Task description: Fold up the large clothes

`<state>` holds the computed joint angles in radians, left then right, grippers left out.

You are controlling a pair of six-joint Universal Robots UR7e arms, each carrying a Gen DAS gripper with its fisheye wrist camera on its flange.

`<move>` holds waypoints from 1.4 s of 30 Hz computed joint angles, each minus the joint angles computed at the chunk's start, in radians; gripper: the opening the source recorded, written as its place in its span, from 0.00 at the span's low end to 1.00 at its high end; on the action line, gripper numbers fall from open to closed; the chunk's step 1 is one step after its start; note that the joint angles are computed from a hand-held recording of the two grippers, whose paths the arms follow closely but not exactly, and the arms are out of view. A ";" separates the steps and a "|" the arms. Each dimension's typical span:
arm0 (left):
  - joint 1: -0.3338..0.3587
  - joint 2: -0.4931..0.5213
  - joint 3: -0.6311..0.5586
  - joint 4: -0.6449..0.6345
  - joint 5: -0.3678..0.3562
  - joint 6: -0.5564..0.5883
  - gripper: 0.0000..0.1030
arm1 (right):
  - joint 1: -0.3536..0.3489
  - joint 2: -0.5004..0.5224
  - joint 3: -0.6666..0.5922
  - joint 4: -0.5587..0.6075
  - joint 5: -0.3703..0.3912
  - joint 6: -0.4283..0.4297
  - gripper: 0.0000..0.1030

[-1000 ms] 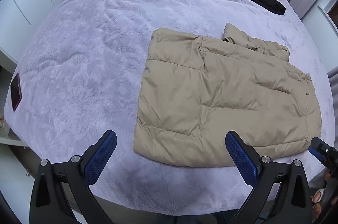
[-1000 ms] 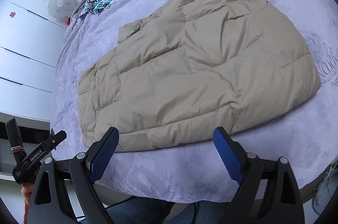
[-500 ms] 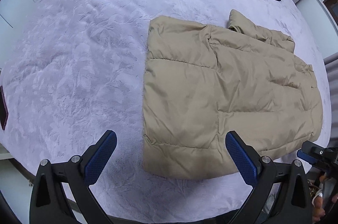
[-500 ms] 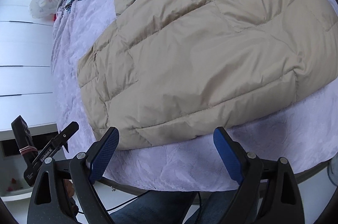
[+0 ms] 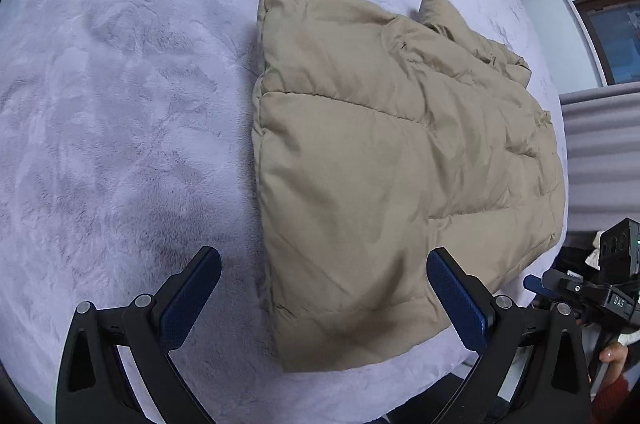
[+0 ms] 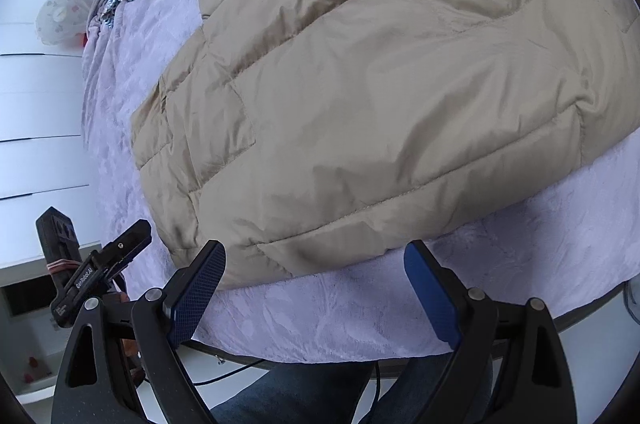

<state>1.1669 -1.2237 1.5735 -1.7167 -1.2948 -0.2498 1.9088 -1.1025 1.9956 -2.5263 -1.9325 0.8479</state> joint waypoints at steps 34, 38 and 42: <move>0.033 0.200 -0.155 -0.039 -0.358 0.151 0.23 | 0.007 -0.005 -0.059 0.044 -0.194 -0.024 0.90; -0.008 0.182 -0.147 -0.057 -0.345 0.121 0.23 | -0.015 -0.018 -0.053 0.025 -0.239 -0.076 0.41; -0.061 0.163 -0.129 -0.085 -0.313 0.035 0.23 | -0.062 -0.020 -0.035 -0.050 -0.196 -0.185 0.22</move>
